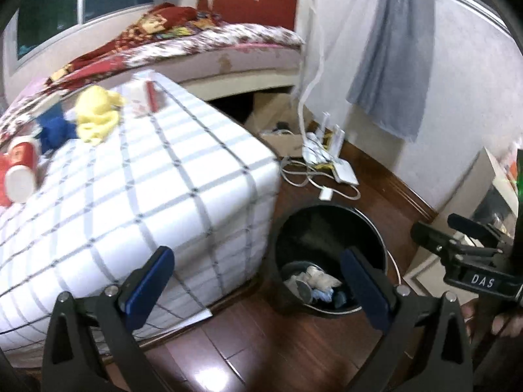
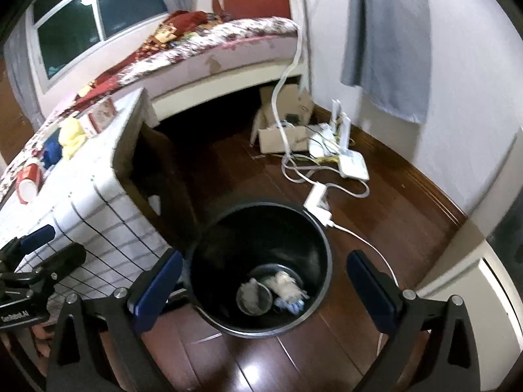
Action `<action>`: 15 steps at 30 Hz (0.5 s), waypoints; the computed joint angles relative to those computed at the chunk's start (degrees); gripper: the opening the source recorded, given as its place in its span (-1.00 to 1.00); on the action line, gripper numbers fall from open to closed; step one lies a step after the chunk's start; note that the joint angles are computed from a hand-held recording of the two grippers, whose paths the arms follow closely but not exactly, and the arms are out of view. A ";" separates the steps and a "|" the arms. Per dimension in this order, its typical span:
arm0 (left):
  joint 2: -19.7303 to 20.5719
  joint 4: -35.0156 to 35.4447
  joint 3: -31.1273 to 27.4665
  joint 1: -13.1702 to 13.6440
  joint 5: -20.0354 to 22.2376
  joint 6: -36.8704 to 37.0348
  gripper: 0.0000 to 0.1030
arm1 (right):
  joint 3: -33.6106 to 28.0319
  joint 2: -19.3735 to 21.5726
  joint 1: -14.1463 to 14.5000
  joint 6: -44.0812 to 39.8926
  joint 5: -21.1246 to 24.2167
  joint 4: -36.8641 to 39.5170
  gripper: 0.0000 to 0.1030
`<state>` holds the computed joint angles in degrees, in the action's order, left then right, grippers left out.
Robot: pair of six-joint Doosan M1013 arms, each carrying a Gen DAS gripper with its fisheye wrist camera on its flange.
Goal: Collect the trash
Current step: 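Move both grippers back over the table toward the red cup and carton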
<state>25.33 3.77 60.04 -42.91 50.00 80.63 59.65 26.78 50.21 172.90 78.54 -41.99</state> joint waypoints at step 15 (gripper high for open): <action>-0.92 14.41 -1.28 5.96 0.68 -15.77 0.98 | -24.25 12.74 -1.92 -21.39 -3.20 2.60 0.98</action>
